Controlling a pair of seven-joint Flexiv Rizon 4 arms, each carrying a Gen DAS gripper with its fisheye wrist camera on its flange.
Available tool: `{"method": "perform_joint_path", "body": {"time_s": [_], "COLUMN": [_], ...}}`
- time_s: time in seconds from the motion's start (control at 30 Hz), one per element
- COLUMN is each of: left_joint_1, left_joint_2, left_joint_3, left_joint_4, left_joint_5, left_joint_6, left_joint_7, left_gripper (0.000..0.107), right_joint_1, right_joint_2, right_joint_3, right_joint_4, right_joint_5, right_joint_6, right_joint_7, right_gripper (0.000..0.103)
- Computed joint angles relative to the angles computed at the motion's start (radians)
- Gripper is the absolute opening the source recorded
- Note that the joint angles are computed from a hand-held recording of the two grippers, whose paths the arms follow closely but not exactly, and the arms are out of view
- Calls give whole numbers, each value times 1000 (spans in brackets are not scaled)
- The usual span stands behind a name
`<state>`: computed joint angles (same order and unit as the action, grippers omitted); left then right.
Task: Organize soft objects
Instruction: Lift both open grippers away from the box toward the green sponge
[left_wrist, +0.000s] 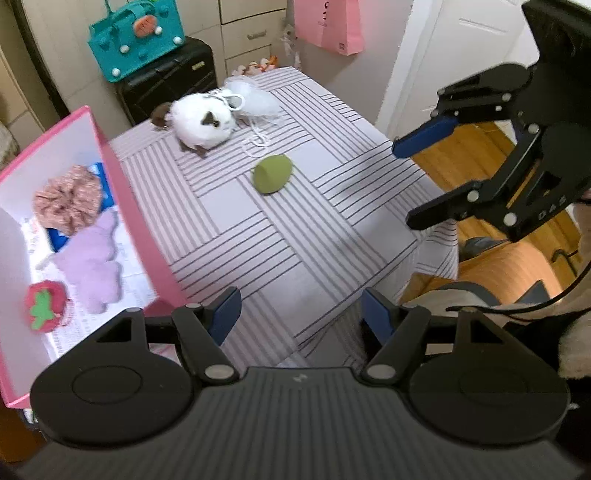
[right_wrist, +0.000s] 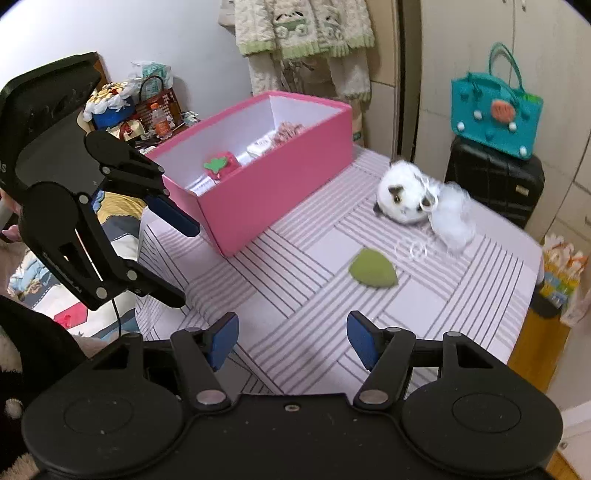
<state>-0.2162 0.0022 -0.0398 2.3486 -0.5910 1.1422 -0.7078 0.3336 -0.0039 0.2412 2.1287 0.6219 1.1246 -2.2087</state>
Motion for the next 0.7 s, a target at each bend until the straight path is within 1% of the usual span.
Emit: {"method": "perform_joint_path", "body": {"time_s": [0.13,0.2,0.27,0.37,0.4,0.43,0.5,0.57,0.7], "left_joint_1": [-10,-14,-21,-32,-34,-39,-54,-68,-86], "left_joint_2": [-37,-55,-73,-103,-111,-120,-145,-177,-245], "left_joint_3": [-19,-30,-46,-77,-89,-106,-127,-140,-179], "left_joint_4": [-12,-17,-19,-25,-29,-33,-49,-72,-136], "left_joint_5": [-60,-85,-134,-251,-306,-390,-501,-559,-716], "left_joint_6": [8,24,53,93,100,114,150,196,287], "left_joint_7": [24,36,61,121,154,209,284,328,444], "left_gripper": [71,71,71,71,71,71,71,71,71], "right_joint_1": [-21,-38,-60,-85,-92,-99,-117,-137,-180], "right_joint_2": [-31,-49,-66,-99,-114,-127,-158,-187,-253], "right_joint_3": [-13,-16,-17,-12,-9,-5,3,16,56], "right_joint_4": [-15,-31,-47,-68,-76,-83,-104,-126,-178], "right_joint_5": [49,85,126,167,173,177,187,198,232], "right_joint_6": [-21,-29,-33,3,20,33,54,72,143], "right_joint_7": [-47,-80,-116,-163,-174,-183,-202,-224,-288], "right_gripper": [70,70,70,70,70,70,70,70,70]}}
